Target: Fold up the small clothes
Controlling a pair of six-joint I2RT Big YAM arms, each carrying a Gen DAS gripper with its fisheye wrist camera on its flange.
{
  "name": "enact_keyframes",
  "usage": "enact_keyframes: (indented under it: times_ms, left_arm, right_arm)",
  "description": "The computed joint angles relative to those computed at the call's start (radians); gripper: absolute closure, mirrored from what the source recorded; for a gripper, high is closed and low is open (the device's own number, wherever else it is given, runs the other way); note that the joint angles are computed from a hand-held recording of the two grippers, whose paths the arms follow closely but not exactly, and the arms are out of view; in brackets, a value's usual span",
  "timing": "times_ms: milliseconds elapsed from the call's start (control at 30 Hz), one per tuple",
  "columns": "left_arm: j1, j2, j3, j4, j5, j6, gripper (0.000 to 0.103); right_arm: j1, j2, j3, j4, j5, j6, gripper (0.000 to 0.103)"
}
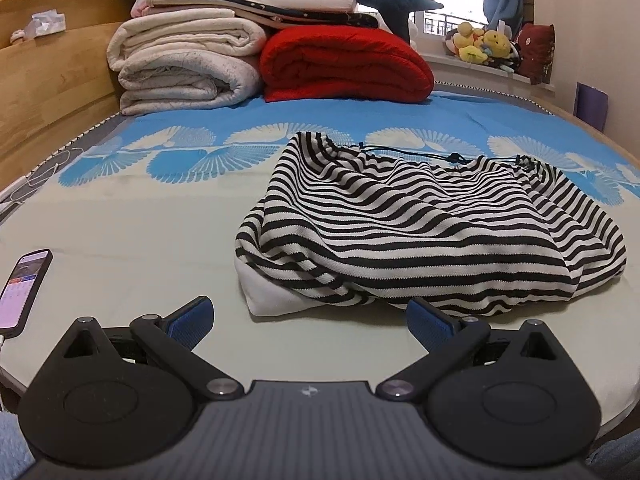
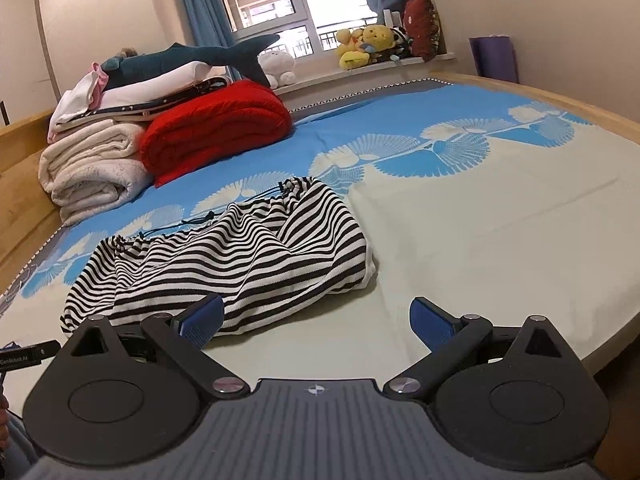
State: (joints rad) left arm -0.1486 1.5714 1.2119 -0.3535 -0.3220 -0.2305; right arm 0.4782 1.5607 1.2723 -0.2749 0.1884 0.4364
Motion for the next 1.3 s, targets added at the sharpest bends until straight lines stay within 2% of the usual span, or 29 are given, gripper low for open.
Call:
enact_keyframes:
  times_ms: [267, 533, 1100, 1233, 1300]
  left_arm:
    - [-0.004, 0.011, 0.009, 0.001, -0.013, 0.004, 0.000]
    - [-0.004, -0.001, -0.004, 0.013, -0.003, 0.001, 0.000]
    - [0.005, 0.002, 0.002, 0.000, -0.021, -0.015, 0.000]
    - [0.014, -0.009, -0.007, 0.002, -0.017, -0.039, 0.000]
    - [0.017, -0.012, -0.010, -0.001, -0.022, -0.039, 0.000]
  right_arm:
    - [0.005, -0.004, 0.001, -0.019, 0.014, 0.043, 0.004]
    - [0.031, 0.007, 0.016, -0.048, 0.007, -0.031, 0.004]
    - [0.025, 0.014, 0.021, -0.046, -0.019, -0.035, 0.004]
    - [0.012, 0.012, 0.011, -0.005, -0.055, -0.007, 0.004]
    - [0.000, 0.015, 0.012, 0.018, -0.079, 0.046, 0.004]
